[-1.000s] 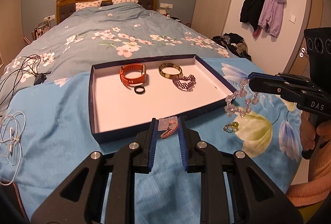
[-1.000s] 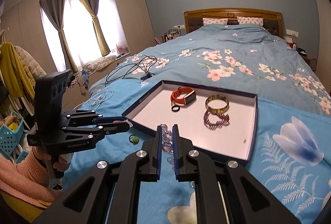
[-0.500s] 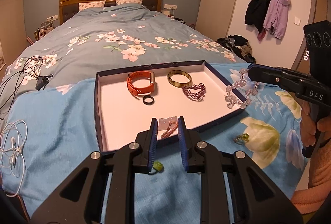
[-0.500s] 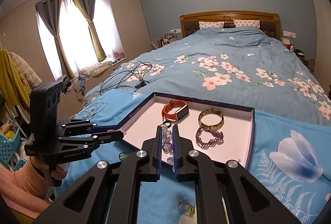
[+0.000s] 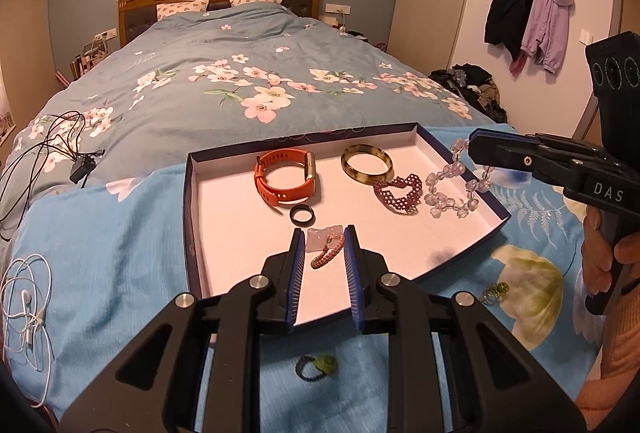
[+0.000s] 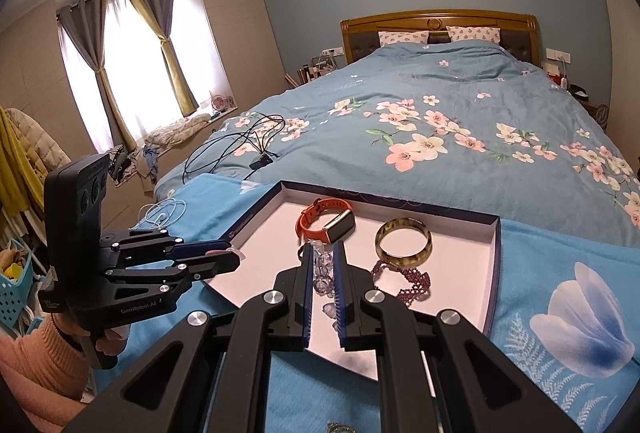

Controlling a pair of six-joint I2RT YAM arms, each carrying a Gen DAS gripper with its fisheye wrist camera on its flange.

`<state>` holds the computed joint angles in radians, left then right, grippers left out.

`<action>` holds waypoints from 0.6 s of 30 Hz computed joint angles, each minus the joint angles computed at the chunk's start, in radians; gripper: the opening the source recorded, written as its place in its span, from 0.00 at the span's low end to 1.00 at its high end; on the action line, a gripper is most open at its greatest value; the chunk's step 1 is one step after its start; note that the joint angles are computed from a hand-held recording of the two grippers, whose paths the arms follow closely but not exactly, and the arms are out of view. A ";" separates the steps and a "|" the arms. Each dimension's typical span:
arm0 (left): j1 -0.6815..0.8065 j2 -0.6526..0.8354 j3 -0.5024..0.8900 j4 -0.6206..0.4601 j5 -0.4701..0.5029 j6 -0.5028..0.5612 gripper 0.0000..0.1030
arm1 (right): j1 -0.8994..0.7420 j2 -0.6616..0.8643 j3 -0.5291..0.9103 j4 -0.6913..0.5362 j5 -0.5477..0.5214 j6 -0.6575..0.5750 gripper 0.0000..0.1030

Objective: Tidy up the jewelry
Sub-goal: 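Carry the pink ring with the left tool while the right tool carries the clear bracelet toward the box, then open the left tool over the box to drop the pink ring while the right tool drops the clear bracelet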

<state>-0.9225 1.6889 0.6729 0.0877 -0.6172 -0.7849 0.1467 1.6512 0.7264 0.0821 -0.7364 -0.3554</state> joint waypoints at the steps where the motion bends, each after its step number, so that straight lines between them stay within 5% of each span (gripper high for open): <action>1: 0.005 0.005 0.004 0.002 0.002 0.004 0.19 | 0.002 0.006 0.004 0.002 0.002 0.003 0.08; 18: 0.087 0.089 0.065 0.025 0.076 0.060 0.20 | 0.029 0.137 0.094 0.006 0.041 0.036 0.08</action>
<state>-0.8356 1.7777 0.7374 0.1131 -0.5415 -0.7247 0.1758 1.7884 0.8207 0.0882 -0.6950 -0.3194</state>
